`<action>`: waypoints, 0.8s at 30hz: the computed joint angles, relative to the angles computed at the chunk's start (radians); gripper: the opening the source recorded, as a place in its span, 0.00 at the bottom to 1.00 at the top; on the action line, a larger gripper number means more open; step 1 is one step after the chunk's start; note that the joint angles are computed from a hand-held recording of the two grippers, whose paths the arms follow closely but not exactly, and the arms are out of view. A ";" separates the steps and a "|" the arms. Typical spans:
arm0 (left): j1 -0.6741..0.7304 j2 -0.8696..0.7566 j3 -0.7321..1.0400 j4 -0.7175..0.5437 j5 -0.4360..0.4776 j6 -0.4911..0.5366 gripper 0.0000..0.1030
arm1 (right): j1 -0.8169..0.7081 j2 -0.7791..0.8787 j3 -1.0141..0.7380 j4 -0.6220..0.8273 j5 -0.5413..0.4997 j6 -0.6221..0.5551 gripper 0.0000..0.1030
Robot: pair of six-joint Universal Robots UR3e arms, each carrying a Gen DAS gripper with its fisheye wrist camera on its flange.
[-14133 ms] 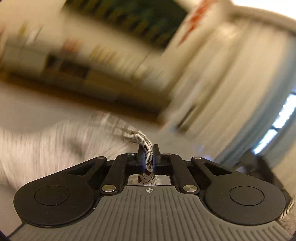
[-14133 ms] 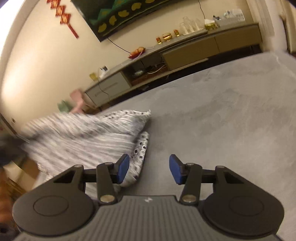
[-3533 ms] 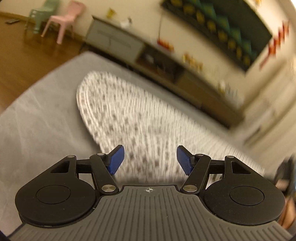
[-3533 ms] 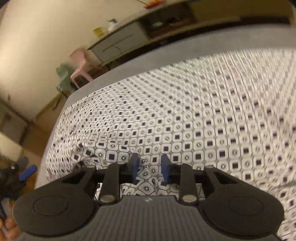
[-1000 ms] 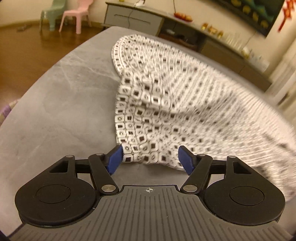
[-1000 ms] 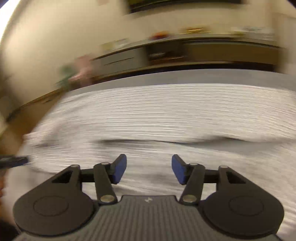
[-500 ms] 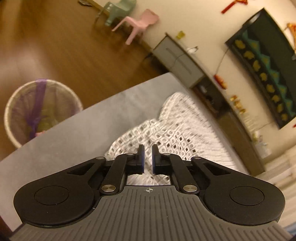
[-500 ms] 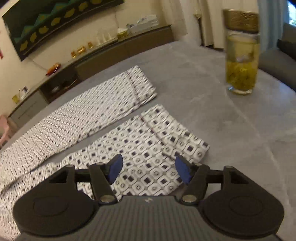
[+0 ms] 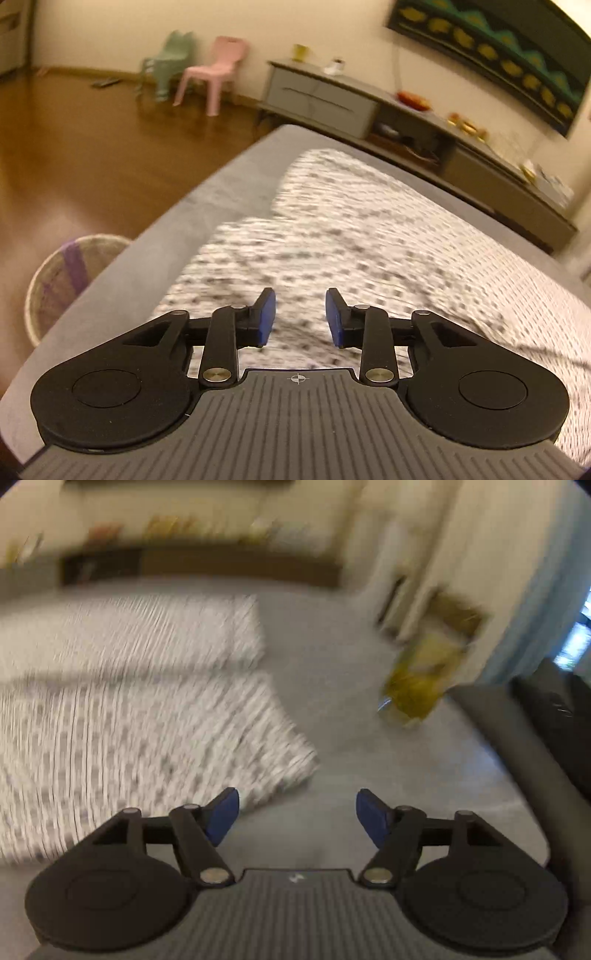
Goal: Fold clothes
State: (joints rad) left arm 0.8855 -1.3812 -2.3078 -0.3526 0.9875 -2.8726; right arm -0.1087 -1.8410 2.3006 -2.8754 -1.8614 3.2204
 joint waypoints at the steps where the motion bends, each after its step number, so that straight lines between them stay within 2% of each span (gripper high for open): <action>1: -0.037 -0.018 0.012 0.004 0.001 0.009 0.32 | -0.021 -0.025 0.010 -0.038 0.056 0.018 0.68; 3: -0.147 -0.104 0.076 0.036 0.047 -0.002 0.32 | -0.050 0.002 -0.021 -0.052 0.219 -0.011 0.66; 5: -0.259 -0.195 0.142 0.076 0.106 -0.007 0.32 | -0.021 0.141 -0.117 -0.038 0.313 -0.059 0.57; 7: -0.360 -0.295 0.236 0.087 0.164 0.001 0.32 | 0.041 0.310 -0.260 0.022 0.278 -0.072 0.55; 9: -0.450 -0.393 0.346 0.072 0.216 0.019 0.33 | 0.037 0.408 -0.370 0.082 0.293 -0.082 0.51; 12: -0.536 -0.544 0.561 -0.095 0.228 0.094 0.34 | 0.022 0.541 -0.542 0.186 0.322 -0.098 0.52; 13: -0.569 -0.596 0.624 -0.121 0.259 0.100 0.34 | 0.018 0.586 -0.605 0.226 0.331 -0.103 0.52; 16: -0.645 -0.727 0.767 -0.087 0.388 0.002 0.35 | 0.019 0.700 -0.703 0.165 0.353 -0.138 0.52; 19: -0.683 -0.816 0.913 -0.122 0.486 -0.129 0.35 | 0.012 0.784 -0.745 0.064 0.342 -0.122 0.54; 21: -0.710 -0.849 0.961 -0.131 0.527 -0.160 0.35 | -0.004 0.813 -0.763 0.045 0.331 -0.105 0.56; 24: -0.725 -0.834 0.914 -0.088 0.542 -0.155 0.33 | -0.065 0.703 -0.662 0.081 0.397 -0.133 0.53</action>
